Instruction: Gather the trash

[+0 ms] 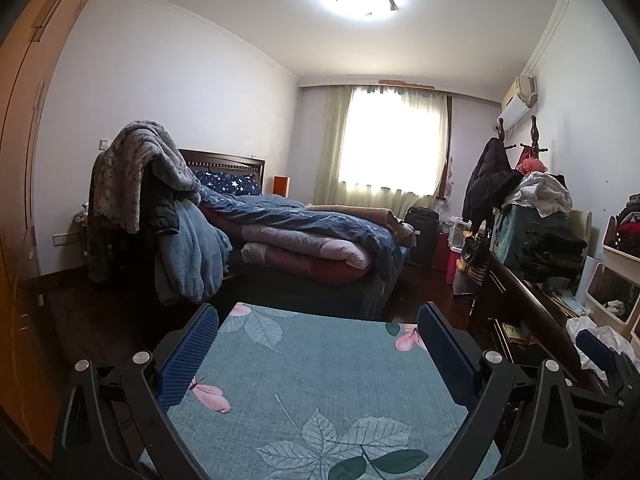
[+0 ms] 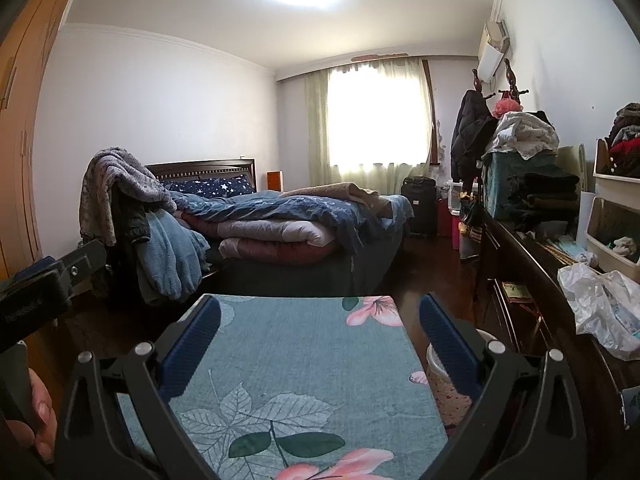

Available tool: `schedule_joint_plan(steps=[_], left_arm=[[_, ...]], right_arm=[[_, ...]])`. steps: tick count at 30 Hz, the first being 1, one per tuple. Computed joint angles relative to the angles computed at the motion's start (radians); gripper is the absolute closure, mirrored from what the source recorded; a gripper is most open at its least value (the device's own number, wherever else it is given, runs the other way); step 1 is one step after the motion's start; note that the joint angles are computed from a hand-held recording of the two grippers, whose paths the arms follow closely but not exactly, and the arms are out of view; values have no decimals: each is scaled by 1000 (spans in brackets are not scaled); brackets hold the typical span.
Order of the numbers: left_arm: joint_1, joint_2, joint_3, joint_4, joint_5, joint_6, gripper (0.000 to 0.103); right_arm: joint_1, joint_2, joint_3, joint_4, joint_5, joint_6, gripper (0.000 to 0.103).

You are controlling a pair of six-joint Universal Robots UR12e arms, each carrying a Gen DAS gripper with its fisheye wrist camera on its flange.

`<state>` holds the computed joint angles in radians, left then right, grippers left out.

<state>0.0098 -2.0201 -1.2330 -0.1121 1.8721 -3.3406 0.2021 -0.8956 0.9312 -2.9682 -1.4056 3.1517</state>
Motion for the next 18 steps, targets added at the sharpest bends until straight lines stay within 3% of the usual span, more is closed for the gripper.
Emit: schedule_joint_plan(steps=[18], left_arm=[[5,-1,5,-8,-24,1,4]], right_arm=[[2,-3,0,-7,-12,1,3]])
